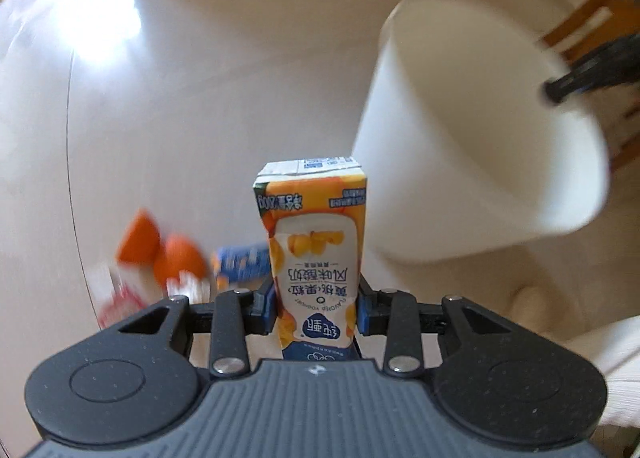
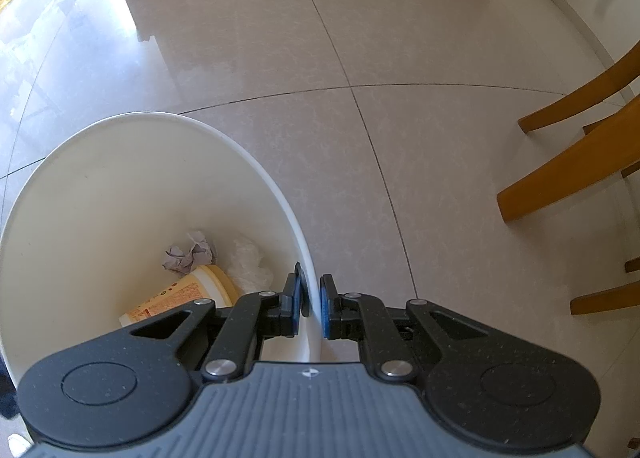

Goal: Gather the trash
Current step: 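Carry the milk carton into the wastebasket and open the left gripper, then return the left tool to the pile and grasp the clear plastic wrap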

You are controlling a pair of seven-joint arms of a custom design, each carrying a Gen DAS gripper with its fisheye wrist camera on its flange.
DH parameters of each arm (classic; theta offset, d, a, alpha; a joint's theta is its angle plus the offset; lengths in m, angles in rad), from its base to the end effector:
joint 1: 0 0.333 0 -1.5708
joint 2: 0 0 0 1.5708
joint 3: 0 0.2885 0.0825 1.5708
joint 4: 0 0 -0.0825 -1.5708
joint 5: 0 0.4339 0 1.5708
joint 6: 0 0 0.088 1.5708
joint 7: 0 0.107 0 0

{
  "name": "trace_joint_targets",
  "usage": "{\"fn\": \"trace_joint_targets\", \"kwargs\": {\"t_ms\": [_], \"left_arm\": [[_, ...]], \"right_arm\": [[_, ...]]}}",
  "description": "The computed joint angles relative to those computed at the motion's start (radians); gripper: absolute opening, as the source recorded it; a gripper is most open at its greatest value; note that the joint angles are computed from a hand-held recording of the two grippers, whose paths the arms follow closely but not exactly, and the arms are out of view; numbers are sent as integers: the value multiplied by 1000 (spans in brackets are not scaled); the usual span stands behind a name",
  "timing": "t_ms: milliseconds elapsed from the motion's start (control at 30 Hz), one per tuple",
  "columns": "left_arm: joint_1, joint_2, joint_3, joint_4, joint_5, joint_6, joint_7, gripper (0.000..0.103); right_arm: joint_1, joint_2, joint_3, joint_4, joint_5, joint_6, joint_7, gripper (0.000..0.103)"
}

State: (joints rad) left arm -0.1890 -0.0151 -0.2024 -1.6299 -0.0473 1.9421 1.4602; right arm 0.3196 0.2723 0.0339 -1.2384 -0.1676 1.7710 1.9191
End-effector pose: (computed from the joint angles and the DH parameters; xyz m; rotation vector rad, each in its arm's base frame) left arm 0.5836 -0.2452 0.6129 -1.8017 2.3715 -0.4561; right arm 0.6608 0.2246 0.6175 -2.1006 2.0702 -0.3765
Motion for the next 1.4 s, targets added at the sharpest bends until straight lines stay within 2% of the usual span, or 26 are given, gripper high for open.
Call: {"fn": "trace_joint_targets", "kwargs": {"t_ms": [133, 333, 500, 533, 600, 667, 933, 1233, 1333, 1400], "left_arm": [[-23, 134, -17, 284, 20, -99, 63, 35], [-84, 350, -39, 640, 4, -188, 84, 35], [-123, 499, -49, 832, -42, -242, 58, 35], [-125, 522, -54, 857, -62, -258, 57, 39], [-128, 509, -50, 820, -73, -232, 55, 71], [-129, 447, -40, 714, -54, -152, 71, 77], [-96, 332, -17, 533, -12, -66, 47, 84], [-49, 215, 1, 361, 40, -40, 2, 85], [-31, 149, 8, 260, 60, -13, -14, 85], [-19, 107, 12, 182, 74, 34, -33, 87]], "right_arm": [[0, -1, 0, -2, 1, 1, 2, 12], [3, -3, 1, -5, -8, 6, -5, 13], [9, -6, 2, -10, -18, 8, -2, 13], [9, -7, 2, -12, -18, 8, -3, 13], [9, -9, 2, -14, -19, 10, -4, 13], [9, -8, 2, -14, -19, 8, -2, 13], [17, 0, 2, -4, -32, 2, 6, 13], [26, 8, 2, 9, -45, -7, 12, 13], [28, 13, 1, 18, -47, -12, 15, 13], [28, 14, 1, 19, -48, -12, 14, 13]]}}
